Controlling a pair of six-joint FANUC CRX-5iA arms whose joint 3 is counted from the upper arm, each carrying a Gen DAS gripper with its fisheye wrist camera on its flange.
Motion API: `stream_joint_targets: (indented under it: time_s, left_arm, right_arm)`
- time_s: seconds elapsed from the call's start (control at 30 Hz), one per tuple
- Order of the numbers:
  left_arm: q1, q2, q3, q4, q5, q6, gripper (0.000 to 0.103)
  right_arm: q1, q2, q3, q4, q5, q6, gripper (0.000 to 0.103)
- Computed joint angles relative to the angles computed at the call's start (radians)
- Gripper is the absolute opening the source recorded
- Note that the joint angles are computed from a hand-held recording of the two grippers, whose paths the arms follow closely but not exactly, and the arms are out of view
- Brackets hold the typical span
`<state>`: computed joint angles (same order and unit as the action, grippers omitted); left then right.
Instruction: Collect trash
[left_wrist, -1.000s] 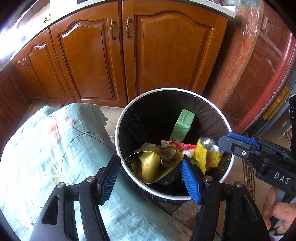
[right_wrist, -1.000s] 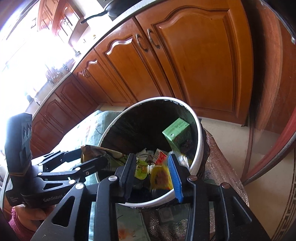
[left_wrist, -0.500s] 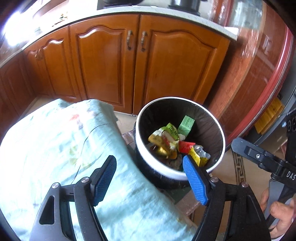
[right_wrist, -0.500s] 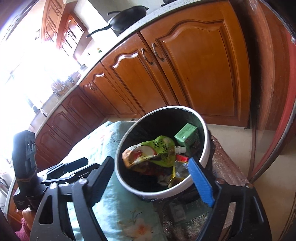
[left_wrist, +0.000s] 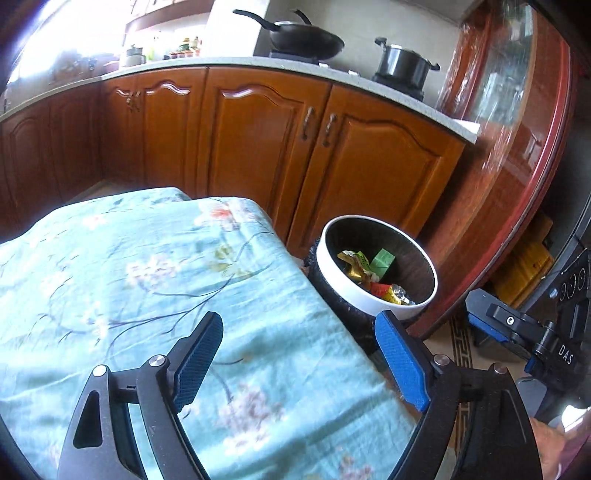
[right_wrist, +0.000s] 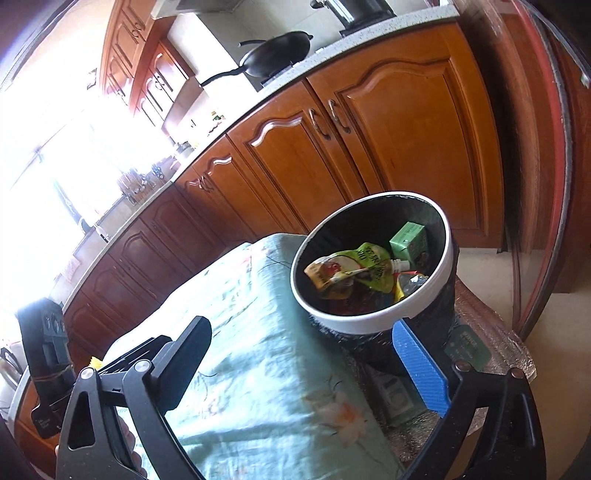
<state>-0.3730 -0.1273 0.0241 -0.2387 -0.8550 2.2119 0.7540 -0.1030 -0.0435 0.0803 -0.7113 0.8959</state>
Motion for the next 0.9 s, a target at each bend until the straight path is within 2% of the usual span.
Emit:
stream_joint_targets:
  time_s: [0.13,0.2,0.27,0.33,0.43,0.53,0.67,0.83,0.9]
  left_arm:
    - [-0.069,-0.085,-0.042,-0.148,-0.016,0.152,0.09]
    - [-0.135,-0.106,-0.036,-0.27,-0.06,0.251,0.092]
    - [-0.208,-0.116,-0.025,-0.386,-0.117,0.331,0.095]
    - [-0.304,-0.115,-0.002,-0.526,-0.206,0.425,0.102]
    - [-0.466,-0.096,0.025,-0.738,-0.367,0.552,0.102]
    - [-0.573,-0.075,0.03,-0.865,-0.496,0.613,0.102]
    - [-0.611,-0.058,0.029,-0.889,-0.557,0.63,0.102]
    - [-0.599,-0.048,0.025,-0.874,-0.563,0.654,0.102]
    - [-0.59,-0.048,0.026,-0.865,-0.561,0.663,0.102]
  right_arm:
    - [0.077,-0.04,-0.078,0.156,0.032,-0.125,0.102]
    - [0.122,-0.061,-0.127,0.281,0.045,-0.215,0.102]
    - [0.163,-0.083,-0.19,0.461,0.075,-0.323,0.102]
    - [0.19,-0.096,-0.237,0.628,0.092,-0.414,0.103]
    - [0.207,-0.11,-0.274,0.799,0.109,-0.5,0.103]
    - [0.207,-0.109,-0.297,0.918,0.119,-0.576,0.103]
    - [0.199,-0.103,-0.325,1.016,0.138,-0.648,0.103]
    - [0.192,-0.089,-0.354,1.101,0.15,-0.72,0.103]
    - [0.191,-0.085,-0.358,1.094,0.158,-0.722,0.103]
